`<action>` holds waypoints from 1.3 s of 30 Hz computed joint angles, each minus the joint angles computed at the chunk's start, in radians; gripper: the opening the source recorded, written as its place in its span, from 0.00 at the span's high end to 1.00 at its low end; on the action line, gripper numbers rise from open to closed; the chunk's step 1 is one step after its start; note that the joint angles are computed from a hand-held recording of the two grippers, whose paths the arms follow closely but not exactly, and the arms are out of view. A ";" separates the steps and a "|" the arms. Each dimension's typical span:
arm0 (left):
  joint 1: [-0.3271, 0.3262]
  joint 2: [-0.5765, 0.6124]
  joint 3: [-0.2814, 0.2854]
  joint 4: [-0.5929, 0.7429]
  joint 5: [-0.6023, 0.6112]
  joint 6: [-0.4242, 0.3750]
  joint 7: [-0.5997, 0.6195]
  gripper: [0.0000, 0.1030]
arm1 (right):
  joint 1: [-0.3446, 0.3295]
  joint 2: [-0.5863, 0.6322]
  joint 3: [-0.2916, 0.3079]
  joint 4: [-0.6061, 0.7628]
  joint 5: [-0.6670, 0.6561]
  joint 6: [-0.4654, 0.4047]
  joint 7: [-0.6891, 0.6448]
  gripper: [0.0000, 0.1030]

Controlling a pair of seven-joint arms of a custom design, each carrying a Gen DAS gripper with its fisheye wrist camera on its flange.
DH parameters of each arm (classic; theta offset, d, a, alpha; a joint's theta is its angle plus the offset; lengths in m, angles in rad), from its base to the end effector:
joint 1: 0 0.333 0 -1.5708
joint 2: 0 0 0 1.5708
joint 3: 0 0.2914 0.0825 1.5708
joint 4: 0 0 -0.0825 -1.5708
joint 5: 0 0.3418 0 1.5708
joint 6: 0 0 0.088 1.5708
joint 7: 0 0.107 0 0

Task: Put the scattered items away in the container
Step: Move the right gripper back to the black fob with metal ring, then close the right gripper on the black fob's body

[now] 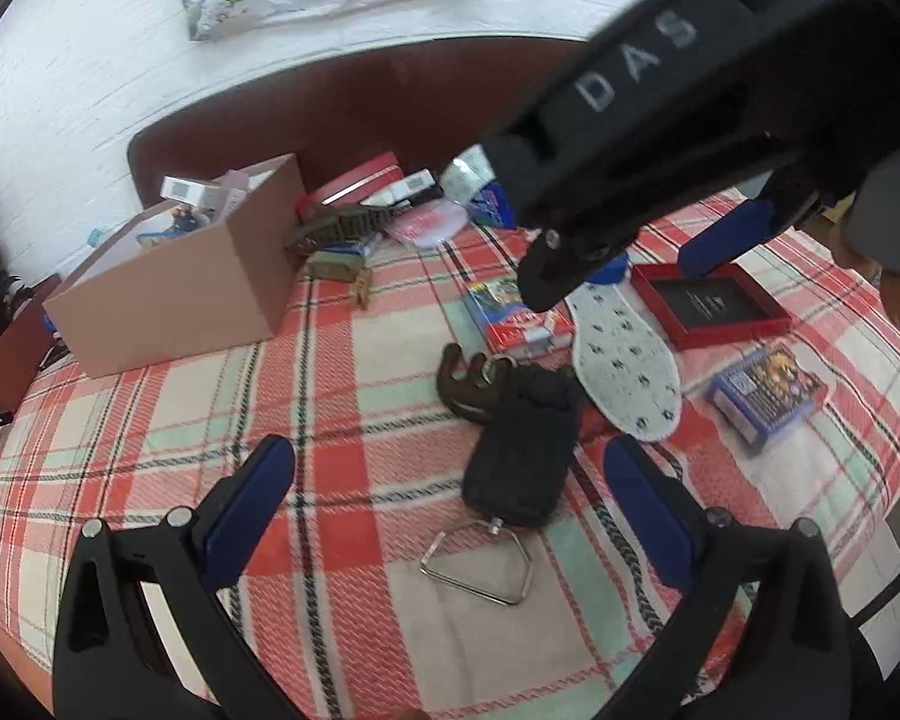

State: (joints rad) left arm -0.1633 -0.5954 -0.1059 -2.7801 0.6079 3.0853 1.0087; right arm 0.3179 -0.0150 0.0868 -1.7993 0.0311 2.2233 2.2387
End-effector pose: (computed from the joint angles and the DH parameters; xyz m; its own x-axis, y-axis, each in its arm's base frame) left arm 0.3371 -0.1437 0.4776 -0.2491 -0.9617 -0.1144 -0.5737 0.2417 -0.7826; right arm 0.5095 0.2196 0.5743 -0.2155 -0.9337 -0.2859 -0.8989 0.3041 -0.3154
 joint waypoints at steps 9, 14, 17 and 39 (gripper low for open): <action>0.010 0.064 -0.039 0.018 0.011 -0.013 -0.023 0.00 | 0.012 0.029 0.009 -0.004 0.026 -0.075 0.092 0.12; -0.003 0.100 -0.007 0.016 -0.017 -0.008 -0.034 0.00 | -0.002 0.074 0.006 0.034 0.071 -0.082 0.100 0.12; 0.003 0.123 -0.006 0.025 -0.022 -0.009 -0.038 0.00 | -0.006 0.106 0.010 0.067 0.066 -0.094 0.106 0.12; -0.099 0.172 0.110 0.009 -0.154 0.026 0.074 0.13 | -0.029 0.247 0.054 0.210 0.173 -0.149 0.071 0.28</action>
State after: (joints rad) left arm -0.2627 -0.4236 0.0042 -2.7712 0.4535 3.1116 1.0829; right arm 0.2891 0.2321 0.1408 -1.5889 0.2041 2.0747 2.3093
